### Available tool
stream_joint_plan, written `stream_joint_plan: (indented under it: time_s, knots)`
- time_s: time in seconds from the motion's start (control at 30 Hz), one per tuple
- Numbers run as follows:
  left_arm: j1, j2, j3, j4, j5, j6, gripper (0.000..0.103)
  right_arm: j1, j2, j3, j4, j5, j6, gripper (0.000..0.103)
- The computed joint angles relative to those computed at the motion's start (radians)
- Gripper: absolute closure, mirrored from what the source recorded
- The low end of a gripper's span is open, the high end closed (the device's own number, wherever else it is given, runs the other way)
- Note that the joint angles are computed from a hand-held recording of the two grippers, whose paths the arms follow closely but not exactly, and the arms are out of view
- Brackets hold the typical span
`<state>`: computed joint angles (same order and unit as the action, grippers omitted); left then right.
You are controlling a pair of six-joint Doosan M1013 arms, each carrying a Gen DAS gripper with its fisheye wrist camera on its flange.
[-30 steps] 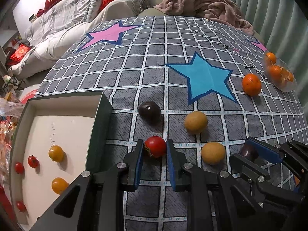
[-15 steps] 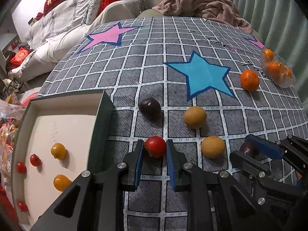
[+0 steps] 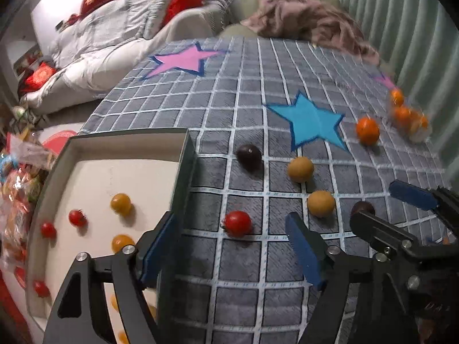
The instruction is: Organize fruits
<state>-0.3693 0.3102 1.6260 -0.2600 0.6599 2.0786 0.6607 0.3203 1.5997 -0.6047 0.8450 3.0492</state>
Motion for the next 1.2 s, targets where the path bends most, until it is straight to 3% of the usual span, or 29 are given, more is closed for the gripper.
stream_joint_plan:
  time_s: [0.27, 0.4, 0.47, 0.5, 0.53, 0.7, 0.9, 1.2]
  knots:
    - [0.034, -0.029, 0.010, -0.020, 0.006, -0.016, 0.021, 0.023, 0.018, -0.062, 0.013, 0.044, -0.039, 0.017]
    - [0.051, -0.043, 0.022, -0.053, 0.023, 0.014, 0.021, 0.030, 0.016, -0.070, 0.027, 0.053, -0.024, 0.004]
    - [0.054, -0.052, 0.033, -0.057, 0.020, 0.030, 0.016, 0.037, 0.012, -0.069, 0.024, 0.063, -0.006, 0.000]
    - [0.054, -0.056, 0.039, -0.042, 0.015, 0.017, 0.003, 0.040, 0.008, -0.065, 0.020, 0.064, 0.005, 0.000]
    - [0.056, -0.059, 0.043, -0.045, 0.012, 0.020, 0.001, 0.044, 0.004, -0.060, 0.018, 0.065, 0.017, 0.000]
    - [0.066, -0.080, 0.070, -0.087, 0.019, 0.085, 0.001, 0.058, 0.004, -0.066, 0.028, 0.105, 0.016, 0.000]
    - [0.087, -0.105, 0.091, -0.053, 0.028, 0.080, 0.001, 0.077, 0.034, -0.123, 0.050, 0.136, -0.060, 0.000]
    - [0.147, -0.107, 0.086, 0.039, 0.066, -0.019, 0.001, 0.102, 0.133, -0.292, 0.120, 0.195, -0.263, 0.000]
